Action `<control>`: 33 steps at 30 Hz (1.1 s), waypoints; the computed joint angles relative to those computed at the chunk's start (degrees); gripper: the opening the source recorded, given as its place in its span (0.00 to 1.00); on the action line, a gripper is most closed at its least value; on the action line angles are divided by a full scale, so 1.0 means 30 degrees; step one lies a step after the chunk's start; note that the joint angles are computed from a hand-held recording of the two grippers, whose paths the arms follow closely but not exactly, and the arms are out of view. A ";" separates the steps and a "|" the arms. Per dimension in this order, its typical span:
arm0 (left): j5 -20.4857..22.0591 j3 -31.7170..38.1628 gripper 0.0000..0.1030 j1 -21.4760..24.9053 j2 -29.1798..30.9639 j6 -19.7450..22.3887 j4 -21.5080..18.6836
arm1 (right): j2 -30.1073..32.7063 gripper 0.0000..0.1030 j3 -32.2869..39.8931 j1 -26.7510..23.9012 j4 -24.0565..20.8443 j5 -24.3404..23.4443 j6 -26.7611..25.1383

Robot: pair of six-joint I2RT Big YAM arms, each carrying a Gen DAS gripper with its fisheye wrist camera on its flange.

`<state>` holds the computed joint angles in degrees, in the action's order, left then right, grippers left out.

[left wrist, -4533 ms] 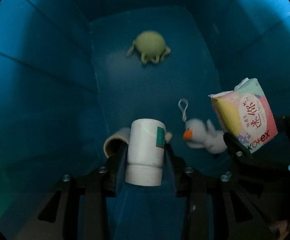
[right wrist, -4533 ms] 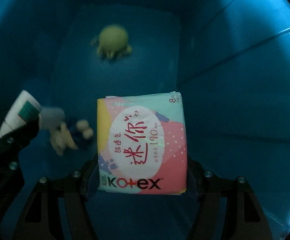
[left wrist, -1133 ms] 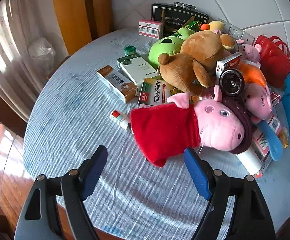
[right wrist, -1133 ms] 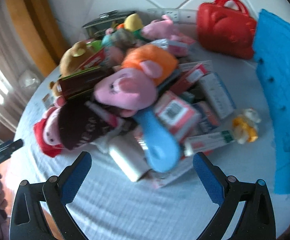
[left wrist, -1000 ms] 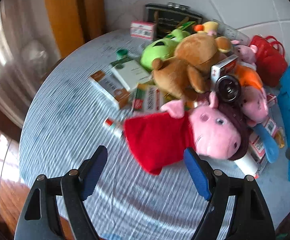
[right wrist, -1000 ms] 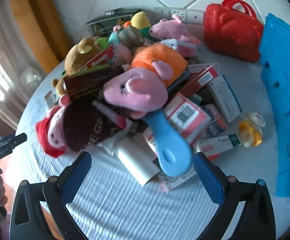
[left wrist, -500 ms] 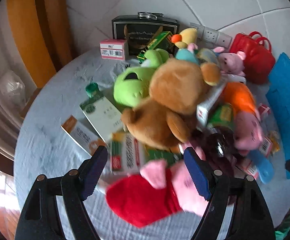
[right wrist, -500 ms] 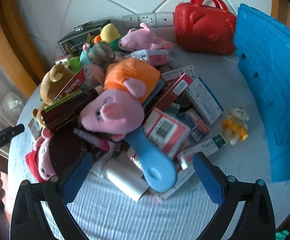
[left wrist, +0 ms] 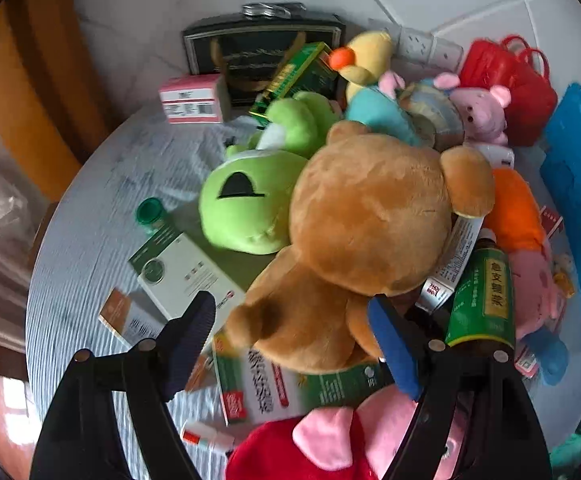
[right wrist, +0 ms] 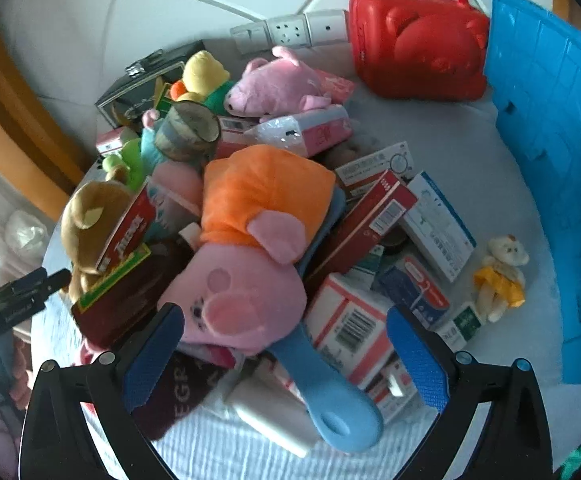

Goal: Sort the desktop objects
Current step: 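Grasp the brown teddy bear with the left tool while the right tool grasps the orange-hatted pink pig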

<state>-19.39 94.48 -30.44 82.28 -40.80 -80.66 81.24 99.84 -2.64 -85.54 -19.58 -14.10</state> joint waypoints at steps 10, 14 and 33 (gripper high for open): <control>0.1039 0.2326 0.76 0.0378 0.2881 0.2174 -0.0635 | 0.2040 1.00 0.1536 0.0689 -0.0496 0.0834 0.1451; 0.1336 0.3574 0.80 0.0582 0.3981 0.2309 -0.1326 | 0.2945 1.00 0.2187 0.1093 -0.0804 0.1129 0.1725; 0.0038 0.3006 0.55 -0.0203 0.3289 0.1804 0.0043 | 0.4251 0.70 0.2164 0.2911 -0.0249 0.1298 0.1331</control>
<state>-19.28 103.50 -31.05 92.15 -35.39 -80.53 93.99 106.33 6.10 -86.29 -15.69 -10.11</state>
